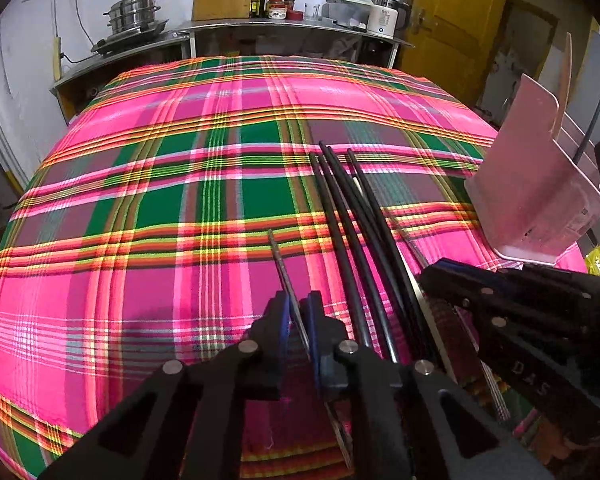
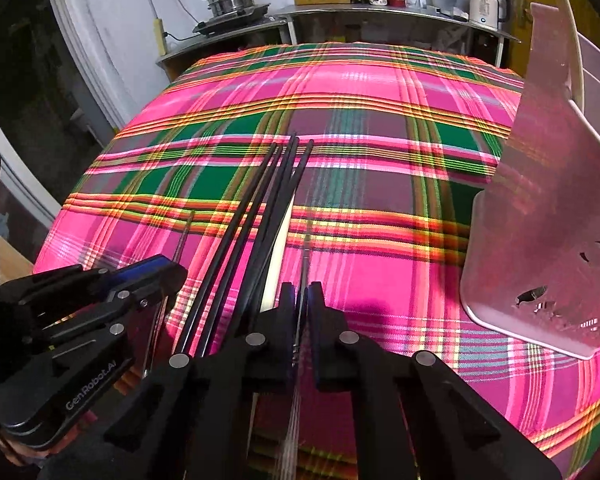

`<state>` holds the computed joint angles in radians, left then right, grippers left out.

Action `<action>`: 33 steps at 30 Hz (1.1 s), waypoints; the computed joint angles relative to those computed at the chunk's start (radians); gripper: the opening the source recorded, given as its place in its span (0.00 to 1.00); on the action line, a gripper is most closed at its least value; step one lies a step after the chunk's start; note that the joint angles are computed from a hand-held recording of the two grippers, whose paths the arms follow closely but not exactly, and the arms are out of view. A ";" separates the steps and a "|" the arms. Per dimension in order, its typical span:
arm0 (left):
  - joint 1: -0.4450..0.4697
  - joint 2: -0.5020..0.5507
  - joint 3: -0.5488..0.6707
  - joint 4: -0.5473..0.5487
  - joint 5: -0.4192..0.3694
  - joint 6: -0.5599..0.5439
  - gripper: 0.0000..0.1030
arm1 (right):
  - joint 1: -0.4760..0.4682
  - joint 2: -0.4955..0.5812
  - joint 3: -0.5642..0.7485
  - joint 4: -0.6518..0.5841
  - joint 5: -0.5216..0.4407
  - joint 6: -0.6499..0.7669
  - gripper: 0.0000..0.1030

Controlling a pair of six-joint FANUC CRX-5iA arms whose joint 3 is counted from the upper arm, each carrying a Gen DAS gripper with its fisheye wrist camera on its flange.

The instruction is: Organize utensils

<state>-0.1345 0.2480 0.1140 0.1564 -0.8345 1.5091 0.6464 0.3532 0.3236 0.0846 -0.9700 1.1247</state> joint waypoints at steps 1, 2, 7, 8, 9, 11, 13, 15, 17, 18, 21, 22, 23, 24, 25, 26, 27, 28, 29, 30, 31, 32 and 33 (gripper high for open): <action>0.004 0.001 -0.003 0.018 -0.001 -0.010 0.06 | -0.002 -0.005 -0.002 -0.007 0.003 0.003 0.06; 0.008 -0.001 -0.007 0.030 0.000 -0.015 0.06 | -0.002 -0.013 -0.007 -0.009 0.009 0.003 0.06; 0.028 -0.033 -0.038 0.087 0.026 -0.042 0.06 | 0.001 -0.048 -0.030 -0.003 0.037 0.003 0.06; 0.032 -0.041 -0.042 0.094 0.031 -0.047 0.06 | 0.000 -0.056 -0.033 -0.004 0.043 0.003 0.06; 0.037 -0.052 -0.048 0.105 0.037 -0.055 0.06 | 0.000 -0.063 -0.037 -0.004 0.048 0.004 0.06; 0.049 -0.074 -0.067 0.137 0.050 -0.076 0.06 | 0.001 -0.085 -0.049 0.001 0.064 0.000 0.06; 0.057 -0.095 -0.078 0.160 0.061 -0.088 0.06 | 0.001 -0.105 -0.060 0.004 0.079 -0.004 0.06; 0.065 -0.117 -0.092 0.184 0.071 -0.102 0.06 | 0.004 -0.124 -0.070 0.013 0.092 -0.016 0.06; 0.069 -0.140 -0.108 0.204 0.082 -0.118 0.06 | 0.004 -0.145 -0.083 0.018 0.107 -0.024 0.06; 0.070 -0.152 -0.114 0.213 0.086 -0.126 0.06 | 0.004 -0.159 -0.092 0.023 0.116 -0.030 0.06; 0.071 -0.179 -0.128 0.239 0.096 -0.151 0.06 | 0.009 -0.189 -0.117 0.043 0.135 -0.051 0.06; 0.071 -0.189 -0.135 0.250 0.100 -0.161 0.06 | 0.011 -0.202 -0.128 0.050 0.143 -0.060 0.06; 0.071 -0.197 -0.139 0.258 0.102 -0.168 0.06 | 0.014 -0.216 -0.140 0.062 0.152 -0.071 0.06; 0.069 -0.205 -0.140 0.262 0.104 -0.170 0.06 | 0.014 -0.221 -0.142 0.066 0.153 -0.075 0.06; 0.068 -0.214 -0.145 0.271 0.106 -0.178 0.06 | 0.016 -0.233 -0.151 0.073 0.160 -0.085 0.06; 0.068 -0.218 -0.146 0.279 0.107 -0.184 0.06 | 0.016 -0.241 -0.158 0.077 0.166 -0.090 0.06; 0.067 -0.224 -0.148 0.287 0.108 -0.191 0.06 | 0.017 -0.251 -0.166 0.084 0.171 -0.098 0.06; 0.065 -0.227 -0.147 0.291 0.109 -0.194 0.06 | 0.019 -0.262 -0.175 0.093 0.177 -0.108 0.06; 0.064 -0.232 -0.147 0.296 0.109 -0.199 0.05 | 0.019 -0.271 -0.183 0.100 0.182 -0.116 0.06; 0.064 -0.236 -0.146 0.301 0.108 -0.203 0.06 | 0.019 -0.274 -0.185 0.103 0.185 -0.119 0.06; 0.063 -0.237 -0.146 0.308 0.109 -0.209 0.06 | 0.018 -0.285 -0.196 0.109 0.192 -0.126 0.06; 0.060 -0.240 -0.146 0.313 0.109 -0.212 0.06 | 0.019 -0.295 -0.207 0.115 0.196 -0.133 0.06; 0.058 -0.240 -0.144 0.319 0.107 -0.214 0.06 | 0.020 -0.303 -0.214 0.121 0.199 -0.141 0.06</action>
